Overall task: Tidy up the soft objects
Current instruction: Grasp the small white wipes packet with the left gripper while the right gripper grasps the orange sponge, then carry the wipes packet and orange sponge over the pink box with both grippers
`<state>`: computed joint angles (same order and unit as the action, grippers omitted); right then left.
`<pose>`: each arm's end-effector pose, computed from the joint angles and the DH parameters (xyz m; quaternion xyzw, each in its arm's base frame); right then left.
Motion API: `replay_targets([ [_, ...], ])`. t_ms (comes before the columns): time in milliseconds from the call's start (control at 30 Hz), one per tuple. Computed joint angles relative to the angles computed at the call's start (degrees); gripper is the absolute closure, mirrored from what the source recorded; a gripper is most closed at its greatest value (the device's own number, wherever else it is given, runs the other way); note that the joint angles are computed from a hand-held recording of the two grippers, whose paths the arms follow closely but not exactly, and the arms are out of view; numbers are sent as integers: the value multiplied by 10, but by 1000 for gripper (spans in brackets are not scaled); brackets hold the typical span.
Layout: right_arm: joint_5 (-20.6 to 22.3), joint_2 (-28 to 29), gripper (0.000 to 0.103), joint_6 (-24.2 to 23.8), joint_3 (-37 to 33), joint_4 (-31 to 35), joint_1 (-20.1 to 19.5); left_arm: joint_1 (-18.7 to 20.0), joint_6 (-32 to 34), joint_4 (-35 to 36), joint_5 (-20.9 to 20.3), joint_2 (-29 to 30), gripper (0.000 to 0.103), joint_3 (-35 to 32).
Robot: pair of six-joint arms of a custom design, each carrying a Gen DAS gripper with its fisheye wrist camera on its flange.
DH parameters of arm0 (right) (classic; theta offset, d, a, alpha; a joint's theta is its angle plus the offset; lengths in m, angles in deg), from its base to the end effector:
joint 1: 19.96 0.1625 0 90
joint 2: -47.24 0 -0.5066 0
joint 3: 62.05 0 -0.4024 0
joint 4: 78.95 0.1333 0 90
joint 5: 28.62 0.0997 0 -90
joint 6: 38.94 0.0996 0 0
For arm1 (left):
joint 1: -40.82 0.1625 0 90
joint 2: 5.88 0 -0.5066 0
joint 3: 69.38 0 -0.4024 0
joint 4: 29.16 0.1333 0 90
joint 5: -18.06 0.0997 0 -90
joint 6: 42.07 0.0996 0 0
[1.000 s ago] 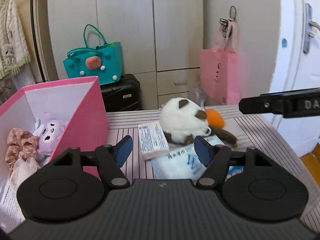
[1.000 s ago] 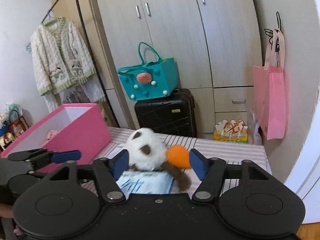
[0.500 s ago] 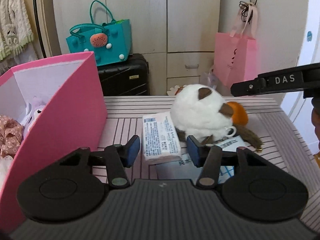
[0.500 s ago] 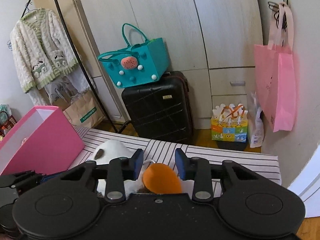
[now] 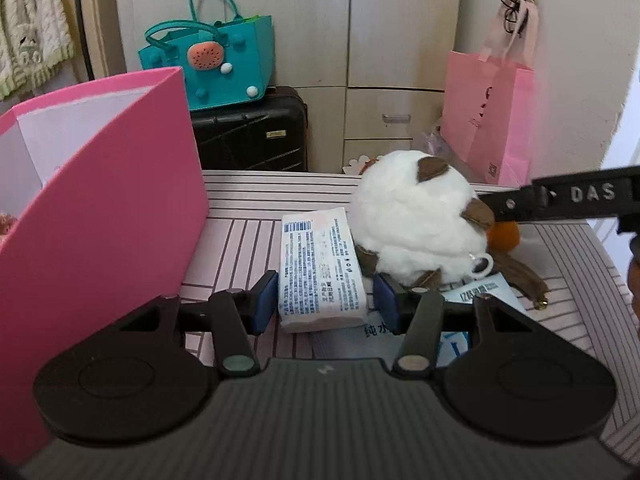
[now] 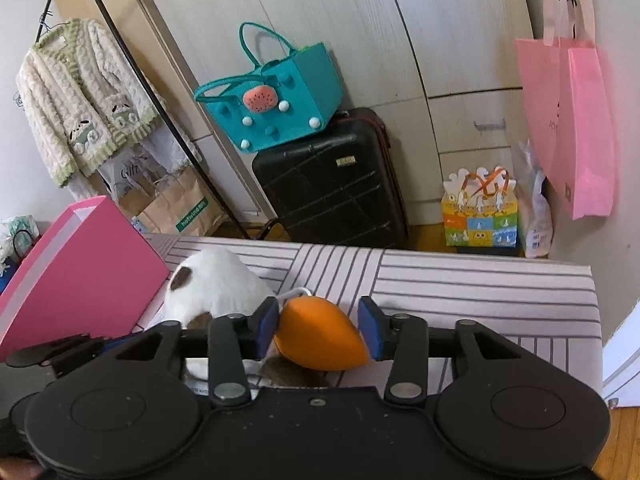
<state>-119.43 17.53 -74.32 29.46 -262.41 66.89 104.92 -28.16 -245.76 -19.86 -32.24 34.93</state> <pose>0.0895 -0.7734 0.0265 0.2652 -0.9248 0.2553 0.0964 -0.0932 -0.6770 0.0283 0.1087 0.8314 -0.4099 0.3592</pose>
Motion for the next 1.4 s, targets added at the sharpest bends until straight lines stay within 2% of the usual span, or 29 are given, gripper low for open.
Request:
replay_targets([
  [100, 1, 1, 47, 3, -2, 11, -2, -3, 40, -44, 17, 21, 52, -12],
  [167, 4, 0, 47, 1, -3, 17, -4, -3, 38, -44, 18, 21, 52, -13],
  [200, 6, -1, 50, 1, -3, 19, -5, -2, 33, -41, 16, 19, 54, -12],
  [233, 14, -3, 54, 2, -1, 28, -7, -2, 35, -43, 18, 19, 62, -13],
  [267, 18, -5, 55, 3, 0, 31, -8, -2, 39, -46, 22, 19, 62, -14],
  [367, 22, -7, 57, 8, 6, 23, -9, -1, 33, -52, 16, 15, 63, -7],
  [500, 18, -10, 57, 9, 18, -4, -8, -9, 73, -112, 34, 29, 63, -9],
  [600, 25, -18, 57, 12, 30, -19, -11, -13, 71, -126, 33, 26, 63, -2],
  [833, 25, -33, 57, 8, 63, -72, -12, -23, 86, -166, 8, 15, 63, 38],
  [967, -16, -38, 57, -58, 102, -133, 2, -30, 70, -171, 1, 2, 63, 67],
  [1100, -9, -51, 57, -62, 135, -164, 2, -38, 67, -186, -27, -12, 63, 100],
  [1200, -6, -62, 57, -61, 160, -182, 1, -41, 53, -176, -65, -33, 63, 134],
  [1400, -38, -73, 57, -85, 207, -206, 10, -54, -7, -120, -100, -78, 63, 194],
])
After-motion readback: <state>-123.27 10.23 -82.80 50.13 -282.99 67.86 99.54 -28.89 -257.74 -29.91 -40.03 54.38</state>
